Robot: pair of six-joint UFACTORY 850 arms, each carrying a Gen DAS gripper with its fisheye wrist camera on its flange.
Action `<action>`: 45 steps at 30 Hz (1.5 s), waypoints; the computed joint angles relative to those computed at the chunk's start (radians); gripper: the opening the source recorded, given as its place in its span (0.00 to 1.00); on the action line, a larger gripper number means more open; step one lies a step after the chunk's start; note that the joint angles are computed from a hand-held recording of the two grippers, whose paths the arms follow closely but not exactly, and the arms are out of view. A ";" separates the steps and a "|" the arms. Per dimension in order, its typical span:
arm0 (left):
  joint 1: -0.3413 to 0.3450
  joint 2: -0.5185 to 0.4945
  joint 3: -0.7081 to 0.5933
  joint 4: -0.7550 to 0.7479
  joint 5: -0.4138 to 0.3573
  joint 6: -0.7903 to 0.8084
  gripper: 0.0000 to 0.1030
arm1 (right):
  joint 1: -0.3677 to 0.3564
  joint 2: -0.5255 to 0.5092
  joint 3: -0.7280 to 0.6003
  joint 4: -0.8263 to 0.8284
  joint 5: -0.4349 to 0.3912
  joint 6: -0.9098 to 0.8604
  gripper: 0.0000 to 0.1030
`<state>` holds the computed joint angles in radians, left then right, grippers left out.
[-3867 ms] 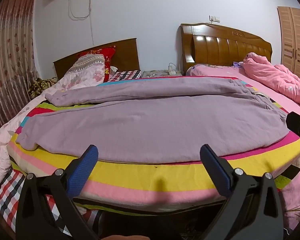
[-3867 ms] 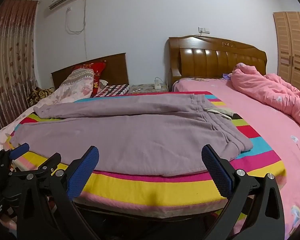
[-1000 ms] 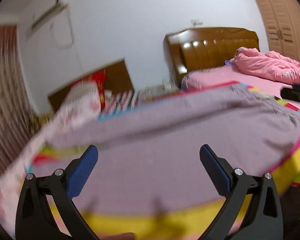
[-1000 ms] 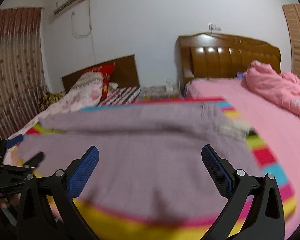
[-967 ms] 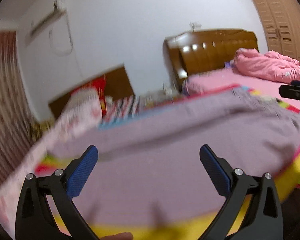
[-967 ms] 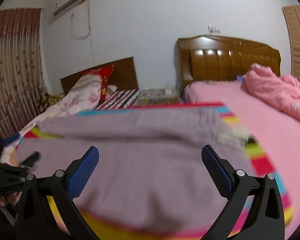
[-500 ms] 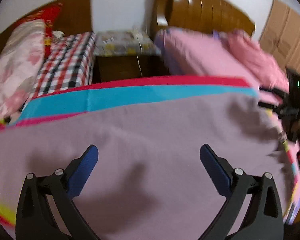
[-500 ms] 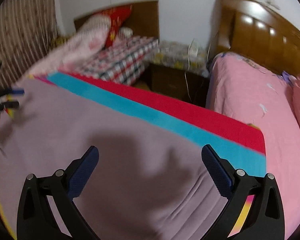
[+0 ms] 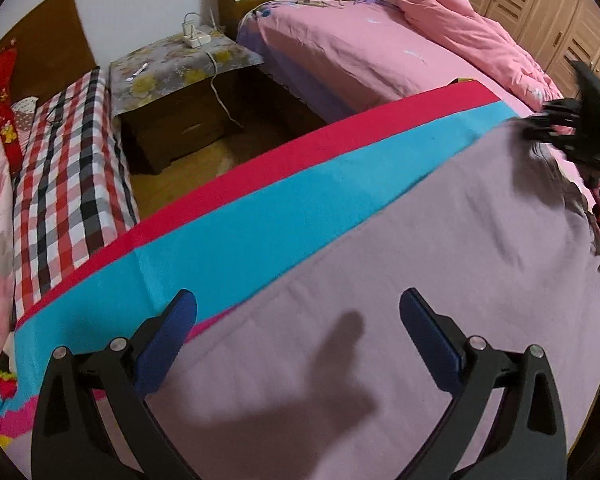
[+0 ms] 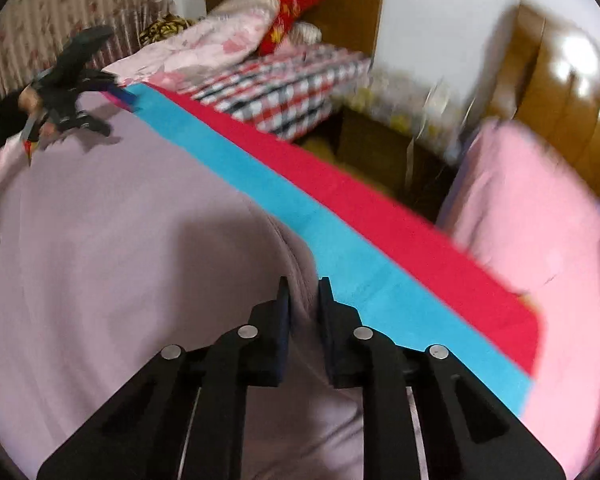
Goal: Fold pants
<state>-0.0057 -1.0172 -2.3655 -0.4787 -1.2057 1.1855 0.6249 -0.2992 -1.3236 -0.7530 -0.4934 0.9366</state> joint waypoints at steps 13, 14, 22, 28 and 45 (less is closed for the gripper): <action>0.069 0.411 0.613 -0.227 0.386 0.307 0.12 | 0.271 0.039 -0.009 -0.395 -0.408 0.518 0.13; 0.086 0.468 0.681 -0.288 0.407 0.385 0.12 | 0.292 0.047 -0.004 -0.413 -0.432 0.558 0.13; 0.286 1.035 1.348 -0.708 0.450 0.994 0.13 | 0.527 0.091 0.069 -0.408 -0.662 0.843 0.13; 0.407 1.169 1.616 -0.664 0.418 0.915 0.16 | 0.631 0.075 0.149 -0.292 -0.604 1.145 0.14; 0.627 0.972 1.539 -0.636 0.006 0.302 0.98 | 0.723 0.159 0.337 -0.496 -0.452 1.924 0.72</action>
<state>0.6215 -0.0449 -0.8262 -1.1146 -1.1995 1.4875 1.3477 -0.1403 -0.9862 -1.2487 -0.9453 2.8601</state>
